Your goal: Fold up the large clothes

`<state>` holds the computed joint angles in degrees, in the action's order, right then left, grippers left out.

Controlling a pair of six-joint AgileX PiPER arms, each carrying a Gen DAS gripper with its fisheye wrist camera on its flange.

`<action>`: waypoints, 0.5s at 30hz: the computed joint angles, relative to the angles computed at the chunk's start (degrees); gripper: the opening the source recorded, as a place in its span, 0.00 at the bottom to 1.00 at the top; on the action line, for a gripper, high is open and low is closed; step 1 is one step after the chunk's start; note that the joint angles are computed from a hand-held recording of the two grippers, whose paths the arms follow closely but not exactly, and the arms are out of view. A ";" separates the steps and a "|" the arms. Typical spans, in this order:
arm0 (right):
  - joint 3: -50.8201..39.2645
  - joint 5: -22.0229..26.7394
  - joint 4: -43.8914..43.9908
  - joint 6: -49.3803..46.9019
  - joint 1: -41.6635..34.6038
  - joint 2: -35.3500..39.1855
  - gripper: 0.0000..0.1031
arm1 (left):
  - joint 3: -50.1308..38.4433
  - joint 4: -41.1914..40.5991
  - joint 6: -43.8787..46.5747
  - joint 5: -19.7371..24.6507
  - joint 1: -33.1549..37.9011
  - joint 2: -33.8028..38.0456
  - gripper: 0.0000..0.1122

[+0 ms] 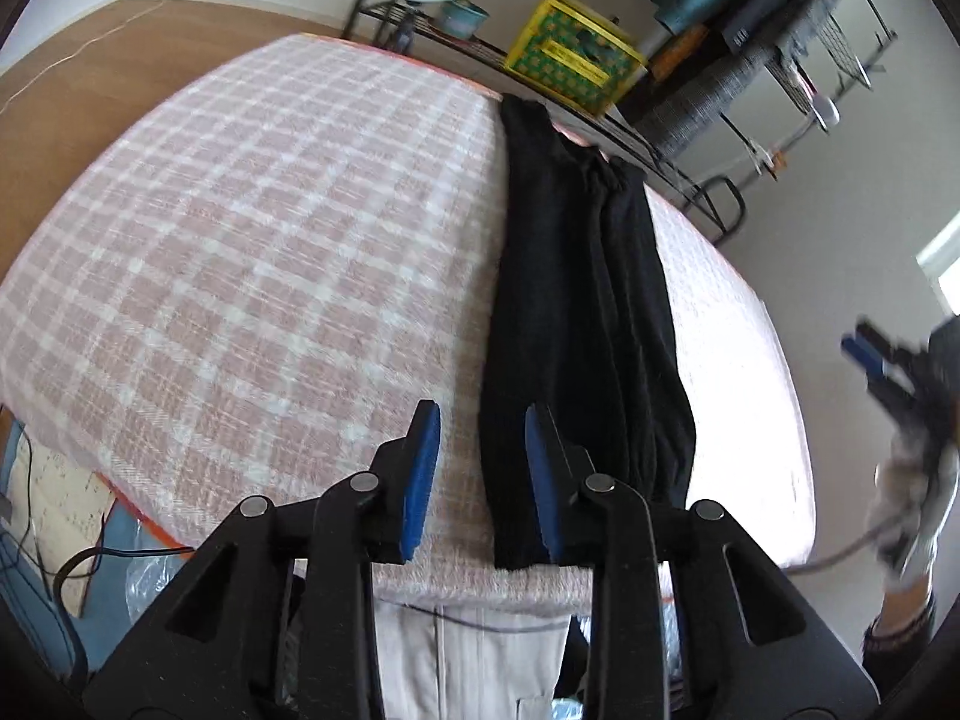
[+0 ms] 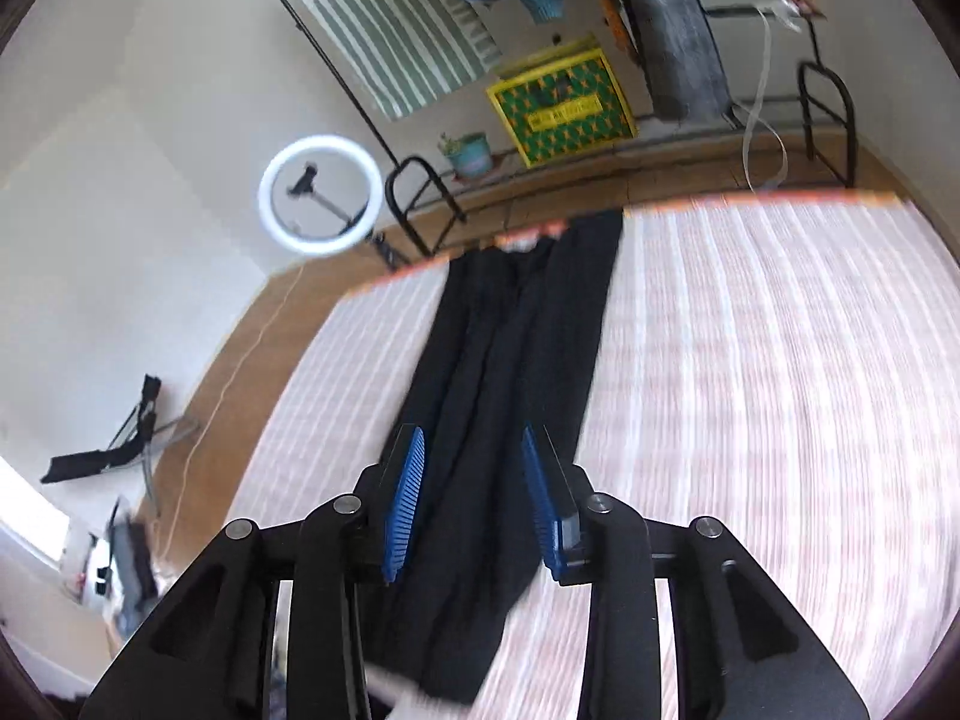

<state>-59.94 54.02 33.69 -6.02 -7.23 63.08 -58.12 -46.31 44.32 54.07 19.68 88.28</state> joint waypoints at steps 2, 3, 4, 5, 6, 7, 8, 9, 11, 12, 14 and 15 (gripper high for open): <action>6.52 -0.28 -4.10 4.87 3.99 -6.03 0.32 | 0.70 0.87 1.27 0.40 -1.35 -0.54 0.27; 9.72 -0.64 -6.15 7.71 6.73 -8.55 0.32 | 0.89 1.22 1.58 0.51 -2.01 -0.60 0.29; 11.65 -1.21 -7.34 9.49 8.72 -9.70 0.32 | 1.00 1.43 1.92 0.88 -2.72 -0.35 0.29; 14.15 -2.24 -8.57 11.73 11.27 -11.00 0.32 | 0.58 2.16 1.64 1.56 -3.69 0.57 0.30; 16.79 -3.60 -9.03 13.53 13.37 -12.06 0.32 | 0.07 3.01 1.05 1.92 -4.46 1.44 0.30; 19.05 -4.89 -8.06 14.14 14.74 -12.17 0.32 | -0.64 3.09 0.75 2.64 -4.91 3.00 0.30; 20.97 -6.19 -6.16 13.65 15.55 -11.44 0.32 | -1.07 2.77 0.69 3.22 -4.89 4.15 0.30; 22.39 -7.50 -4.79 13.00 16.23 -10.81 0.32 | -1.52 2.90 0.21 3.48 -5.06 5.46 0.30; 24.61 -11.45 -4.55 14.11 19.30 -7.84 0.33 | -1.73 2.63 -0.24 3.43 -4.80 8.02 0.30; 25.79 -12.70 -3.37 13.15 19.85 -7.21 0.33 | -1.70 2.54 -0.42 3.48 -4.52 9.06 0.30; 27.66 -14.64 2.19 8.10 19.63 -4.24 0.33 | -1.80 1.76 -0.44 4.84 -3.41 11.61 0.30; 27.97 -15.15 4.00 6.49 19.51 -2.73 0.33 | -1.79 1.49 -0.42 5.41 -3.02 12.58 0.30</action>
<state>-31.97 38.87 37.70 0.47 12.28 60.34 -59.91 -44.82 43.91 59.48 16.66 100.86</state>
